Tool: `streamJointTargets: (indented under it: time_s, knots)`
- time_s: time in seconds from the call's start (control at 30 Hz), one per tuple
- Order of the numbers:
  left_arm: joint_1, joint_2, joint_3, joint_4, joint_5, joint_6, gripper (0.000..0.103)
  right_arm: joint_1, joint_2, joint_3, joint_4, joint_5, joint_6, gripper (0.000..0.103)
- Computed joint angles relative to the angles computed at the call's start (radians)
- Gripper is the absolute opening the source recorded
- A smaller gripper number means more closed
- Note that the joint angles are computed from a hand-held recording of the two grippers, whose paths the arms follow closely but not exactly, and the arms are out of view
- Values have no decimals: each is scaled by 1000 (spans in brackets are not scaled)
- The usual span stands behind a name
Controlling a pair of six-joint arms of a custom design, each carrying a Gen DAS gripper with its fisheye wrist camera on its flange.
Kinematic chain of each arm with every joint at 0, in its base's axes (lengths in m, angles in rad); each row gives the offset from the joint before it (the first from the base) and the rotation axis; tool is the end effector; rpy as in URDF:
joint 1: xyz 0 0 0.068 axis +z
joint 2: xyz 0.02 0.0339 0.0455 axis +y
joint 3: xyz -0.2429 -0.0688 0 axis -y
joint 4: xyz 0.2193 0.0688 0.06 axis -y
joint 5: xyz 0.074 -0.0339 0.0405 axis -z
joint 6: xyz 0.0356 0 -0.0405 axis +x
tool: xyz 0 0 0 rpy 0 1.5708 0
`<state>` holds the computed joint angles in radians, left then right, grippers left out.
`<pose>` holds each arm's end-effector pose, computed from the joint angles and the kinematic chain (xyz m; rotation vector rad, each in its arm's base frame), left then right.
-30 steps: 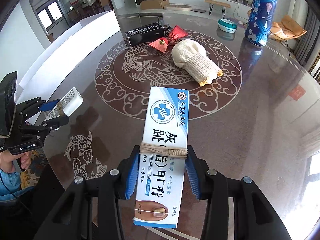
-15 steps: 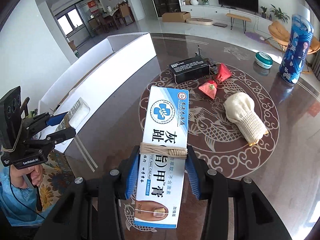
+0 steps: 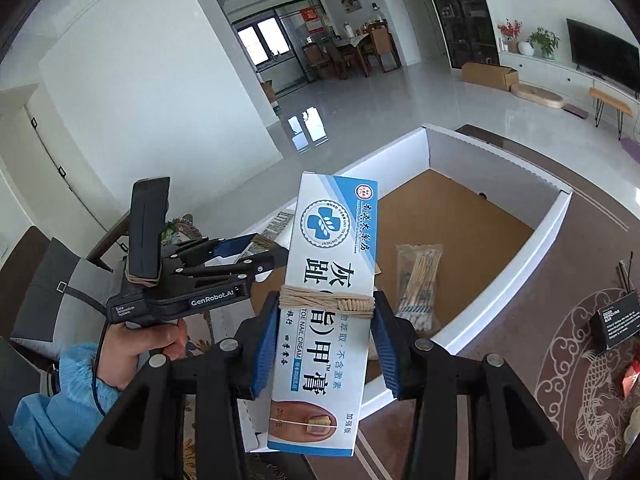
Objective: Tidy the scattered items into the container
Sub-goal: 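Carry both items over the tray and open both grippers to drop them, then move both open tools back over the table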
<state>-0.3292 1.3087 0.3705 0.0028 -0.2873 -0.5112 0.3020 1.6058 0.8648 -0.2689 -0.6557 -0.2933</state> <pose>0.1919 -0.0549 0.1197 -0.3387 2.4291 -0.0051 0.2658 0.1055 0.1659 -0.9532 2.2843 0.8409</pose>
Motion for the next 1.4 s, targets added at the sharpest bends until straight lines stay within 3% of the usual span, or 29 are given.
streamJointTargets:
  time_s: [0.17, 0.33, 0.37, 0.4, 0.43, 0.57, 0.7, 0.77, 0.83, 0.93, 1.03, 1.1, 1.27, 1.4]
  knots:
    - [139, 174, -20, 125, 75, 61, 53, 226, 192, -14, 231, 180, 110, 45]
    - [175, 310, 13, 150, 89, 27, 59, 288, 375, 52, 290, 235, 154, 48]
    - [165, 321, 16, 155, 82, 15, 61, 288, 401, 70, 277, 243, 159, 65]
    - [147, 319, 13, 161, 67, 7, 65, 277, 413, 76, 264, 254, 157, 90]
    - [132, 313, 10, 161, 51, -3, 68, 270, 413, 72, 267, 267, 164, 98]
    - [5, 232, 3, 113, -70, -81, 72, 181, 322, -34, 355, 187, 152, 100]
    - [-245, 142, 86, -41, -236, -192, 72, 23, 139, -230, 497, 123, 103, 101]
    - [-398, 147, 170, -119, -309, -243, 74, -109, 93, -315, 556, 89, 31, 103]
    - [-542, 197, 276, -170, -372, -270, 81, -276, 106, -378, 608, 54, -71, 103]
    - [-718, 333, 447, -175, -430, -270, 99, -564, 213, -395, 636, 40, -280, 103]
    - [-796, 545, 617, -99, -355, -248, 103, -836, 408, -302, 650, 61, -469, 103]
    - [-819, 729, 768, -84, -289, -254, 103, -998, 506, -196, 582, 79, -553, 103]
    - [-829, 1198, 1259, -214, -227, -261, 103, -1262, 670, 69, 407, 99, -632, 103]
    - [-821, 1430, 1604, -387, -223, -254, 103, -1326, 707, 132, 356, 95, -660, 103]
